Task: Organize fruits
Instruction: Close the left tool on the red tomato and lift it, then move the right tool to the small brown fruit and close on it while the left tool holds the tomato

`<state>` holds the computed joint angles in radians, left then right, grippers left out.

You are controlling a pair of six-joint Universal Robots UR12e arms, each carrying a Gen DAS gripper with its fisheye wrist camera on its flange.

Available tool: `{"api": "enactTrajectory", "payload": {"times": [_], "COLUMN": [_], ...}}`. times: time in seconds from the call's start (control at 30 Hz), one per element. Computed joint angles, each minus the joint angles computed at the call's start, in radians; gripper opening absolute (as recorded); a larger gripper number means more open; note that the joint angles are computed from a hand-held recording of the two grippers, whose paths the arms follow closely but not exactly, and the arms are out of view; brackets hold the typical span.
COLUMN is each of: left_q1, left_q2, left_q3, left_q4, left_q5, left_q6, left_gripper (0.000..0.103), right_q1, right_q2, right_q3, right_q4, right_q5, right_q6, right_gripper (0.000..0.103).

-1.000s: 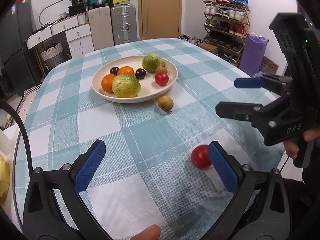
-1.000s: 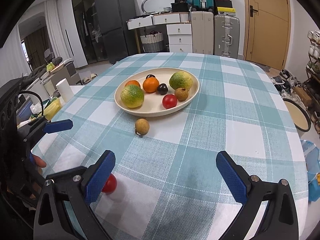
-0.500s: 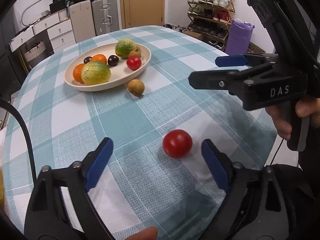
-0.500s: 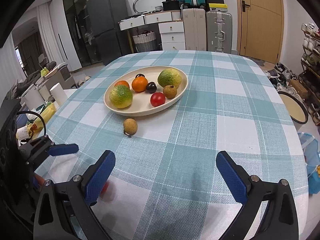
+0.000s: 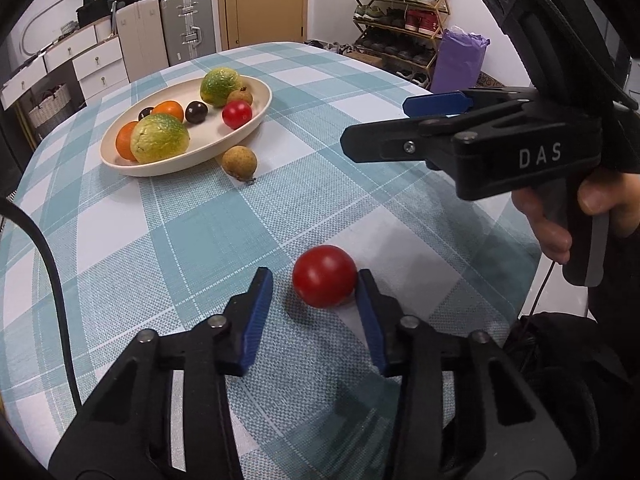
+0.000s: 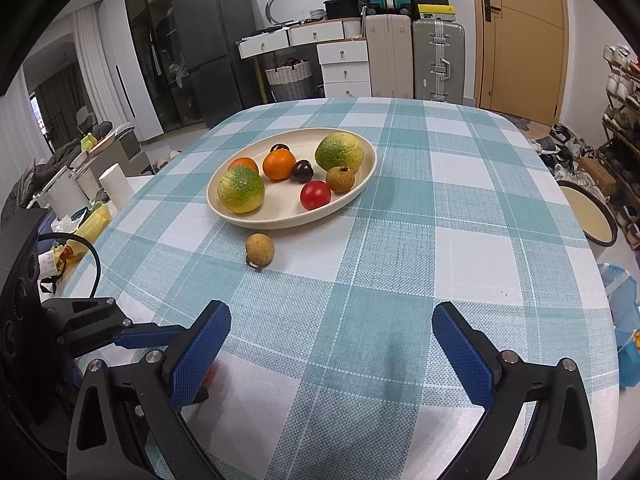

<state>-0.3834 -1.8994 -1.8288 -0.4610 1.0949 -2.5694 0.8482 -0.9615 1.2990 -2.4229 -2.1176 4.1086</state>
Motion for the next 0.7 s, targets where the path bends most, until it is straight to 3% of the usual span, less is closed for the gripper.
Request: {"api": "enactTrajectory", "payload": {"times": [0.1,0.27,0.7], "left_q1": [0.003,0.011,0.039], "left_q2": [0.000,0.001,-0.007], "left_q3": [0.000,-0.001,-0.001], "left_q4": [-0.001,-0.004,0.131], "left_q5": [-0.012,-0.039,-0.025], "left_q6": [0.001,-0.004,-0.124], "left_gripper": [0.028,0.028,0.028], "right_q1": [0.000,0.000,-0.003], "right_q2": [0.000,-0.002,-0.002], "right_q3": [0.000,0.003,0.006], "right_q4": [0.003,0.005,0.010], "right_q5": [0.001,-0.001,0.007], "right_q6": [0.006,0.014,0.017], "right_gripper": [0.103,0.103,0.103]}}
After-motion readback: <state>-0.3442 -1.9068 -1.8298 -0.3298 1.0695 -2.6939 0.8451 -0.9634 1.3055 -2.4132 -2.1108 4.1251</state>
